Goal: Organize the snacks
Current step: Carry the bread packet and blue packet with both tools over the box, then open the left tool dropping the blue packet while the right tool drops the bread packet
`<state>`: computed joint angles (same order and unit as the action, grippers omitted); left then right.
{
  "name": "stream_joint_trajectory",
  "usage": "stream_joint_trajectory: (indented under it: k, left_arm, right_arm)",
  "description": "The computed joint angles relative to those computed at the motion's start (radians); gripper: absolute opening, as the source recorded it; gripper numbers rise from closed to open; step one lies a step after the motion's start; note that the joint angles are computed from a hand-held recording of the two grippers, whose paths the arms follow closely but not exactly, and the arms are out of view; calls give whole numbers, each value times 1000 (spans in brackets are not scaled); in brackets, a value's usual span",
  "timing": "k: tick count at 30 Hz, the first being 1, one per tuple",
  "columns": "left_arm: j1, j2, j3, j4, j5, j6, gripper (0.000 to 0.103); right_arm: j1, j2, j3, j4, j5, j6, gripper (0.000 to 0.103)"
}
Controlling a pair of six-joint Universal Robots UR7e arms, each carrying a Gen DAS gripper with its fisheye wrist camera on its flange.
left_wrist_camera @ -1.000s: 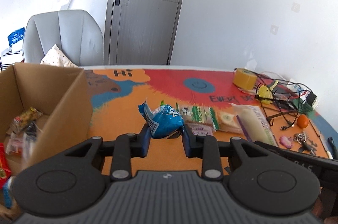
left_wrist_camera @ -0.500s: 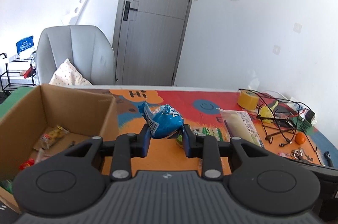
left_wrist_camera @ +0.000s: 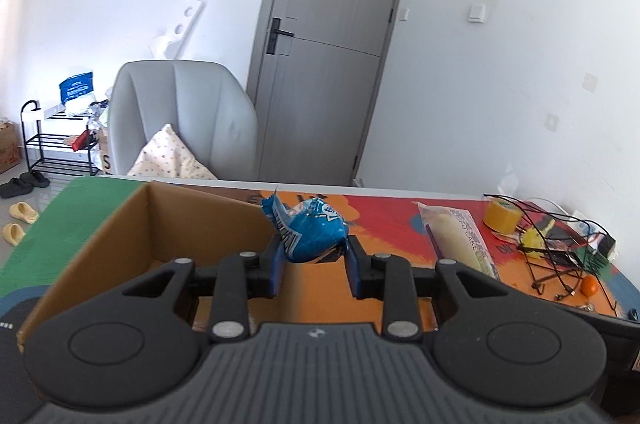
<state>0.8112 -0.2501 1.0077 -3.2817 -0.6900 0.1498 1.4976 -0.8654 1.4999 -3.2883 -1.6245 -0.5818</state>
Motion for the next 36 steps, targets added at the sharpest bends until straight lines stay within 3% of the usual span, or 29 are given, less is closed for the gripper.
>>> stream_joint_trajectory:
  k: [15, 19, 22, 26, 33, 36]
  left_arm:
    - [38, -91, 96, -34, 23, -35, 31]
    - [52, -129, 136, 6, 6, -85, 32]
    - [59, -159, 170, 34, -15, -115, 39]
    - [62, -179, 198, -14, -6, -99, 57]
    - [63, -199, 228, -75, 20, -103, 65]
    - [62, -205, 237, -72, 28, -109, 66]
  right_arm:
    - [62, 81, -69, 31, -23, -20, 33]
    - [78, 102, -82, 35, -29, -27, 33]
    - [89, 117, -92, 40, -34, -33, 33]
    - [101, 133, -105, 49, -36, -42, 33]
    - [117, 151, -121, 59, -51, -41, 34]
    - [118, 153, -123, 61, -43, -37, 43]
